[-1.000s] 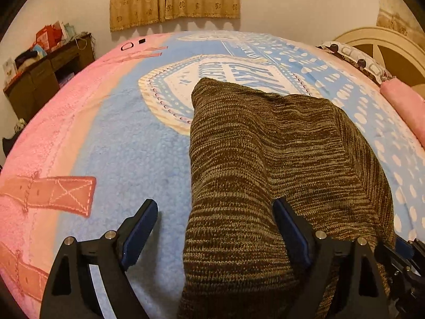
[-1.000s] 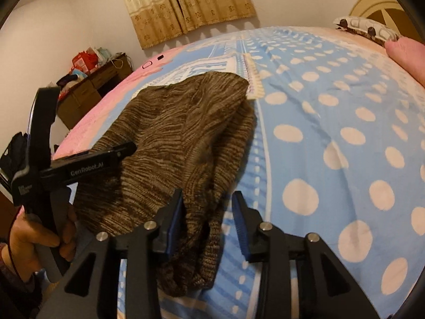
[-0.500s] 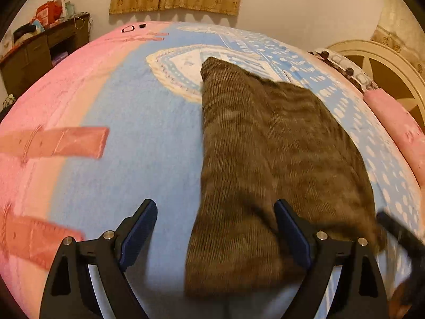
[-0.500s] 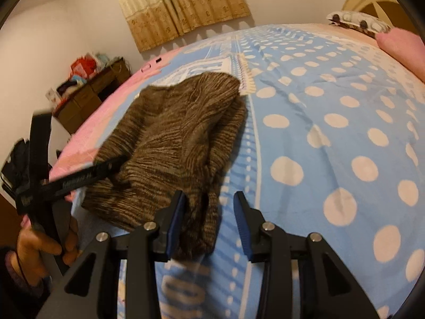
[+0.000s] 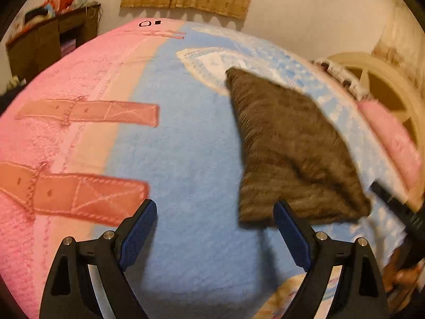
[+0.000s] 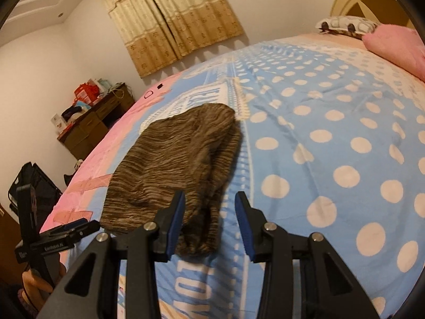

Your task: Fold small clothes

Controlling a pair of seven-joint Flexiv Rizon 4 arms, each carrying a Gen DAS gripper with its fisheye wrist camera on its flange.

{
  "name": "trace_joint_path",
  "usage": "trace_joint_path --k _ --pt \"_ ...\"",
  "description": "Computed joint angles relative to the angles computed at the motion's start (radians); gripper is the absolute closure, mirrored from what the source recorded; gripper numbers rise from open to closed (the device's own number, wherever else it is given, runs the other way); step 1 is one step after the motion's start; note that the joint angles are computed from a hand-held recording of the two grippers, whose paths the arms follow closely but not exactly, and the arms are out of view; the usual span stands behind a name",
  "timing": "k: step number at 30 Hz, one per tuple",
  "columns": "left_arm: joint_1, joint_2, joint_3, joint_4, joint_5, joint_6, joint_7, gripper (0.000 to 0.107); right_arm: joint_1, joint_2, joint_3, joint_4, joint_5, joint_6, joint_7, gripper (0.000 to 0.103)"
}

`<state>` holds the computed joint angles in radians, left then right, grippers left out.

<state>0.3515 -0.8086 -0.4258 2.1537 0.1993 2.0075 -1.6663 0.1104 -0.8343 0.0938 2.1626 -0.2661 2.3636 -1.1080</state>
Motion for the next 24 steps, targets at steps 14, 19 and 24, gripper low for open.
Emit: trace_joint_path --k 14,19,24 --pt "-0.249 0.011 0.219 -0.044 -0.132 -0.006 0.128 0.015 0.083 0.027 -0.057 -0.004 0.094 -0.196 -0.055 0.06" --pt "-0.287 0.008 0.253 -0.038 -0.162 0.024 0.143 0.015 0.108 0.036 -0.056 0.028 0.166 -0.074 -0.119 0.058" --pt "-0.295 0.009 0.257 -0.035 -0.174 0.028 0.152 0.014 0.041 0.041 0.037 0.042 -0.053 -0.025 -0.149 0.063"
